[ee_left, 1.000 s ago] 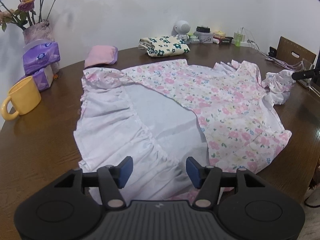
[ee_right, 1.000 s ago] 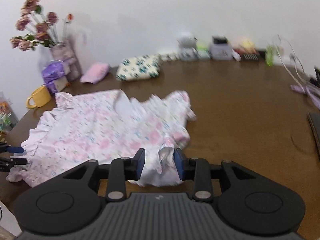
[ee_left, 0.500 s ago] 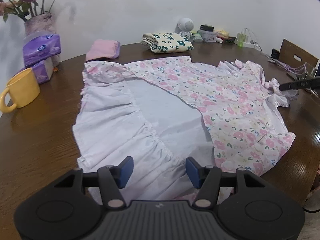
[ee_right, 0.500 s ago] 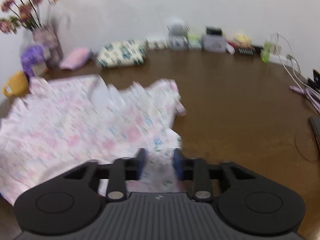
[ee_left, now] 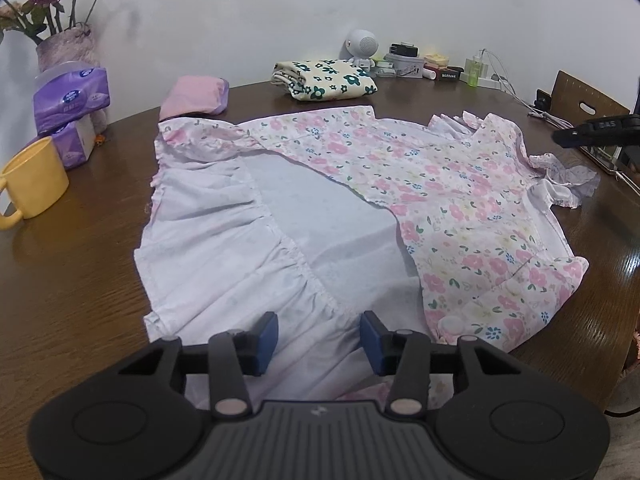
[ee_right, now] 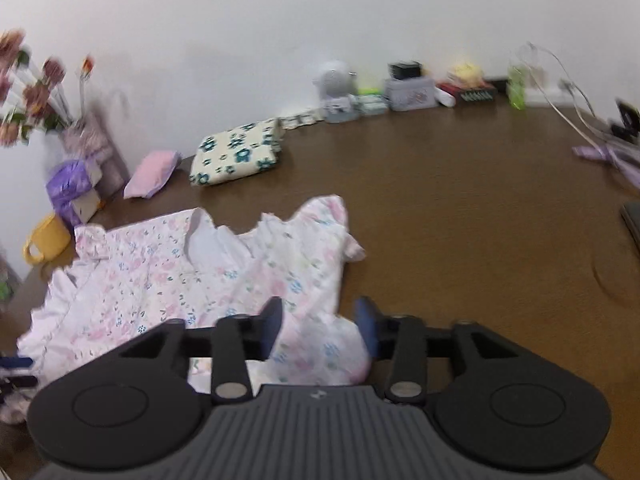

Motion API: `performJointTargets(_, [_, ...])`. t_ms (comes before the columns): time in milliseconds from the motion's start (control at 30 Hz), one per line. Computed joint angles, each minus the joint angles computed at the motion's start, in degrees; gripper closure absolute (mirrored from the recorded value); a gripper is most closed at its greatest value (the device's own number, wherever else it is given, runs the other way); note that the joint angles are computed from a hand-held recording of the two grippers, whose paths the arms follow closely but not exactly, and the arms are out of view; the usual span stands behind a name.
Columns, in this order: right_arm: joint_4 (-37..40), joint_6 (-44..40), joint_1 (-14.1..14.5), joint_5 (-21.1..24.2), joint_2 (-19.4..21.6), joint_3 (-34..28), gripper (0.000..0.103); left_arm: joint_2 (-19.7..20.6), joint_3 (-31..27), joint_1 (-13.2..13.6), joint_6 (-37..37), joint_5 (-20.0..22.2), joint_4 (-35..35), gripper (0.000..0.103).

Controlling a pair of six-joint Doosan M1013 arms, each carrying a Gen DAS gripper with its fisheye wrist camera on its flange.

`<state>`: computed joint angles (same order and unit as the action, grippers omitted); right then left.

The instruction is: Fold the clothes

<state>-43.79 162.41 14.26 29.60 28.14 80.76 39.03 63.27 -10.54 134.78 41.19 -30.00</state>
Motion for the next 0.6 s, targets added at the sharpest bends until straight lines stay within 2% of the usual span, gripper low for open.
performJointTargets(33, [2.41, -4.23, 0.07, 0.8, 0.91, -1.45, 0.058, -0.03, 0.06, 0.0, 0.03, -0.07, -0.07, 0.059])
performJointTargets(133, [8.17, -16.44, 0.85, 7.89, 4.8, -7.57, 0.058, -0.16, 0.39, 0.02, 0.4, -0.43, -0.54, 0.059])
performJointTargets(200, [7.36, -20.1, 1.55, 14.28, 7.39, -11.08, 0.059, -0.19, 0.52, 0.08, 0.81, -0.55, -0.91, 0.059])
performJointTargets(233, [7.98, -21.57, 1.59, 15.97, 8.11, -11.99, 0.064, -0.21, 0.59, 0.11, 1.01, -0.61, -1.1, 0.059])
performJointTargets(267, [7.18, -20.74, 1.56, 15.17, 7.97, -11.42, 0.071, -0.18, 0.57, 0.11, 1.1, -0.6, -1.17, 0.059])
performJointTargets(300, [7.03, -19.32, 1.4, 14.97, 7.56, -10.84, 0.091, -0.16, 0.54, 0.11, 1.2, -0.55, -1.22, 0.059])
performJointTargets(333, [6.87, -17.8, 1.22, 14.68, 7.13, -10.22, 0.09, -0.15, 0.53, 0.13, 1.33, -0.51, -1.29, 0.059])
performJointTargets(400, [6.14, -11.94, 0.52, 11.22, 5.05, -7.21, 0.09, -0.11, 0.47, 0.18, 1.5, -0.41, -1.46, 0.058])
performJointTargets(467, [6.82, -6.23, -0.75, 5.82, 2.9, -3.76, 0.09, -0.11, 0.53, 0.2, 1.65, -0.47, -1.63, 0.058])
performJointTargets(567, [12.26, -0.57, -3.4, -4.79, 0.03, 1.88, 0.09, -0.16, 0.67, 0.17, 1.61, -0.69, -1.65, 0.058])
performJointTargets(600, [13.69, -0.68, -3.82, -5.41, -0.18, 2.56, 0.09, -0.18, 0.71, 0.16, 1.57, -0.76, -1.61, 0.058])
